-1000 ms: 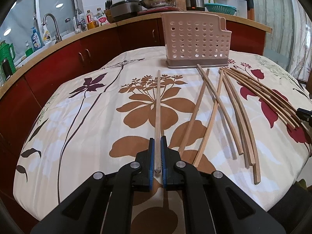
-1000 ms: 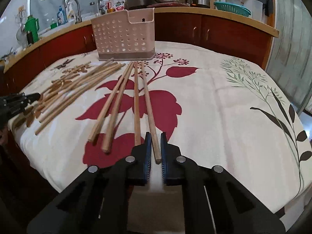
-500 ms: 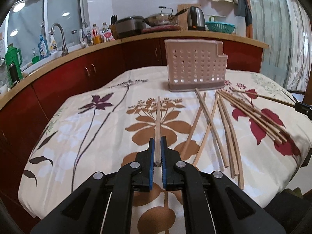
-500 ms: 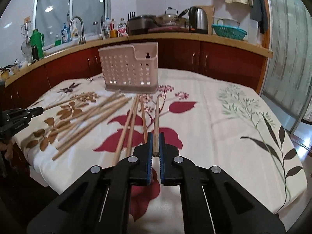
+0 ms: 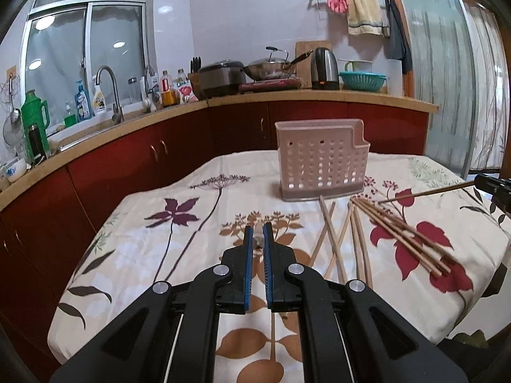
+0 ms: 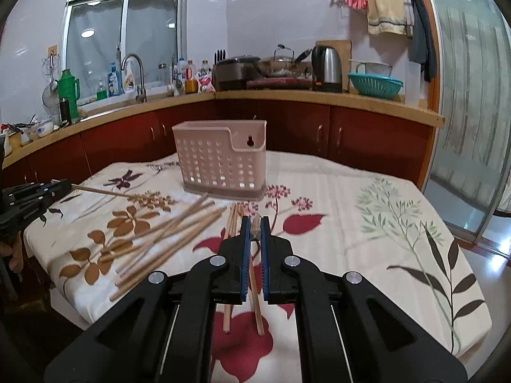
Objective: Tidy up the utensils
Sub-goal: 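Lift both held chopsticks and carry them over the pink caddy, lowering them in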
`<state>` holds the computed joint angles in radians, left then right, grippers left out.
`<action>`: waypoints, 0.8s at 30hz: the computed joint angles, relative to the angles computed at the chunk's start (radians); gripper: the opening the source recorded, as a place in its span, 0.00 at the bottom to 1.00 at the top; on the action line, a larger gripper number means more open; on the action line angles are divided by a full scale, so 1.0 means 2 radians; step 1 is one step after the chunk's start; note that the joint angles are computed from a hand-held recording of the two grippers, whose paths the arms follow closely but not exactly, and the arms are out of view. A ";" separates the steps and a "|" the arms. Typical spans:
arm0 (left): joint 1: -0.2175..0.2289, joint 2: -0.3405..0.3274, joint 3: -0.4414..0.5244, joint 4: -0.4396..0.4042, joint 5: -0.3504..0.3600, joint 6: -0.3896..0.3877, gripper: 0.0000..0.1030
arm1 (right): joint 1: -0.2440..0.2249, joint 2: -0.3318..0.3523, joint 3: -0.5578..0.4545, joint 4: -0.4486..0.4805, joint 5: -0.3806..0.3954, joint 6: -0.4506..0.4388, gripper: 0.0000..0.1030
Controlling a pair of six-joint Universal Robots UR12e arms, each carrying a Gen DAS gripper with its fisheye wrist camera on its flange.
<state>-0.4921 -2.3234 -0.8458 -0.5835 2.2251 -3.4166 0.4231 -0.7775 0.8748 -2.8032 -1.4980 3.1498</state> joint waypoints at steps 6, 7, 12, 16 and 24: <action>0.005 -0.001 0.013 -0.001 -0.009 -0.005 0.07 | 0.001 0.015 -0.035 0.006 -0.002 -0.001 0.06; 0.006 -0.001 0.016 -0.003 -0.013 -0.008 0.07 | 0.001 0.019 -0.044 0.009 -0.003 -0.001 0.06; 0.013 -0.006 0.036 -0.019 -0.027 -0.010 0.07 | 0.002 0.042 -0.093 0.024 -0.003 -0.001 0.06; 0.017 -0.015 0.054 -0.020 -0.031 -0.003 0.07 | 0.002 0.066 -0.141 0.038 -0.003 0.000 0.06; 0.024 -0.037 0.098 -0.021 -0.042 0.011 0.07 | 0.001 0.115 -0.239 0.072 -0.007 0.011 0.06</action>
